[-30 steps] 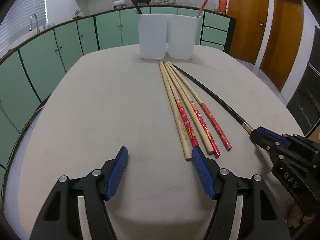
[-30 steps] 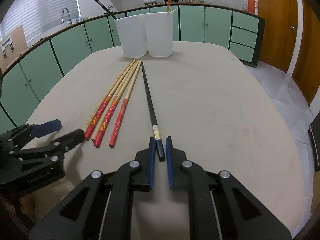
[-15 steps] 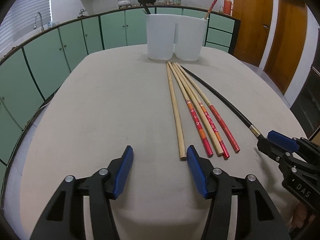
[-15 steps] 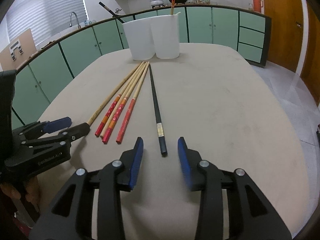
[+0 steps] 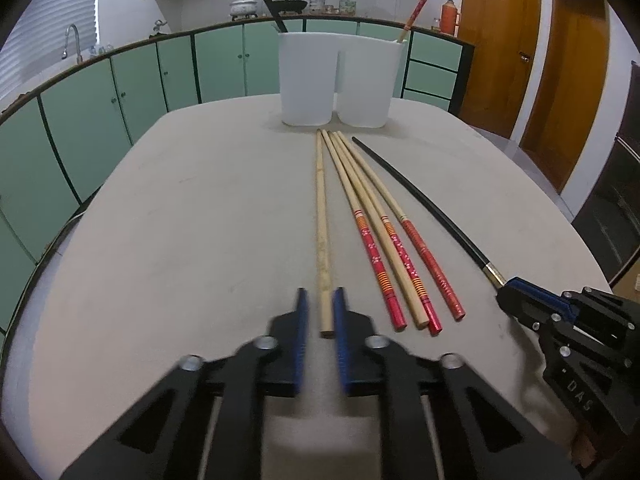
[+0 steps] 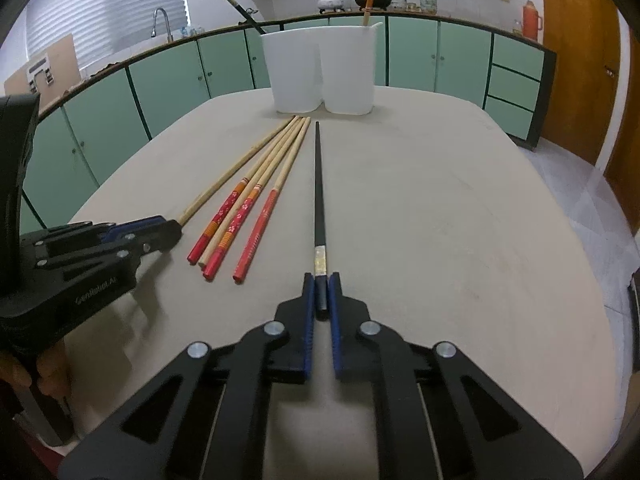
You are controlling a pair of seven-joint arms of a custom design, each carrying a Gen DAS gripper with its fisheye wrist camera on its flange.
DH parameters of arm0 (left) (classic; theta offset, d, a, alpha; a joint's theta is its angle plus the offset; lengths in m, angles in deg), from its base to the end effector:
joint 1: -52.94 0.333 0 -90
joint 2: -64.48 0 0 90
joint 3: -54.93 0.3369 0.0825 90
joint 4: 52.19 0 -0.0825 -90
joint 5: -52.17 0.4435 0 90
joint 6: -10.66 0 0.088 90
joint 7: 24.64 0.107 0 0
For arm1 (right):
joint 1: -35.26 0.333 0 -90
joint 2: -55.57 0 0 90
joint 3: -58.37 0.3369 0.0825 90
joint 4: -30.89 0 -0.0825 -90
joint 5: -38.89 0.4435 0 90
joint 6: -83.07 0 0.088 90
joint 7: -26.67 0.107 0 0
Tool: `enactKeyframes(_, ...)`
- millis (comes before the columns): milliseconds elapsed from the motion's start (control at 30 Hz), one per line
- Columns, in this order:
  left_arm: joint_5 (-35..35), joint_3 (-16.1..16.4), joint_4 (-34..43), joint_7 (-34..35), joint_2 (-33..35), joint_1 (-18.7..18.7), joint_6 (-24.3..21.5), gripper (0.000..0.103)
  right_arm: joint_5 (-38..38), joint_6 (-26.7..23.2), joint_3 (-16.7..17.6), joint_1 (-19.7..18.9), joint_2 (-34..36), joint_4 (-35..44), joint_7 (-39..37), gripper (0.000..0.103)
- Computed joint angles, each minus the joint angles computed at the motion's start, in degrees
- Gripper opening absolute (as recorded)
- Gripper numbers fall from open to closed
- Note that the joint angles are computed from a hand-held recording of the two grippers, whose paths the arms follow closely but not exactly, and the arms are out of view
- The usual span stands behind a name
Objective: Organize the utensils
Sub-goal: 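Grasp a black chopstick with the right tool while the left tool grasps a plain wooden chopstick, then lift both chopsticks and carry them above the white holder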
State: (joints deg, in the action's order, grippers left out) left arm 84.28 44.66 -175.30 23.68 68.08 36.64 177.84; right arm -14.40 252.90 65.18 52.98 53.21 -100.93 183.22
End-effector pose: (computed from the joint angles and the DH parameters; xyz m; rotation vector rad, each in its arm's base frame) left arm 0.5573 -0.3141 0.4342 -1.6068 2.0365 -0.8373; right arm 0.5072 0.2915 0.4089 -1.8365 1.6073 -0.5964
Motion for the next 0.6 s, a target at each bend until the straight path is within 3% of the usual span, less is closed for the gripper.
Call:
enactKeyframes(200,-0.6,-0.17,-0.52,0.26,-1.13,0.17,0.31,0.007,3.32,1.38,-0.25,-0.17,-0.81,-0.83,-2.42,0.006)
enactKeyframes(333,6.45,-0.56,-0.72,-4.96,-3.46,1.14,1.02,0.007,2.31,2.46,0.24,-1.28,-2.34,-1.2,-1.19,0.006)
enactKeyframes(467,9.05,-1.95,0.03,-7.24,-5.43,3.29,1.94,0.007,-2.72,2.33,1.55,-3.1,-4.36,-0.68,1.99,0.006)
enactKeyframes(600,13.42,-3.4,1.74,-10.13,-6.97,5.76,3.05,0.007,-2.49,3.07,1.78,-4.0,-6.0,-0.1,0.93,0.006)
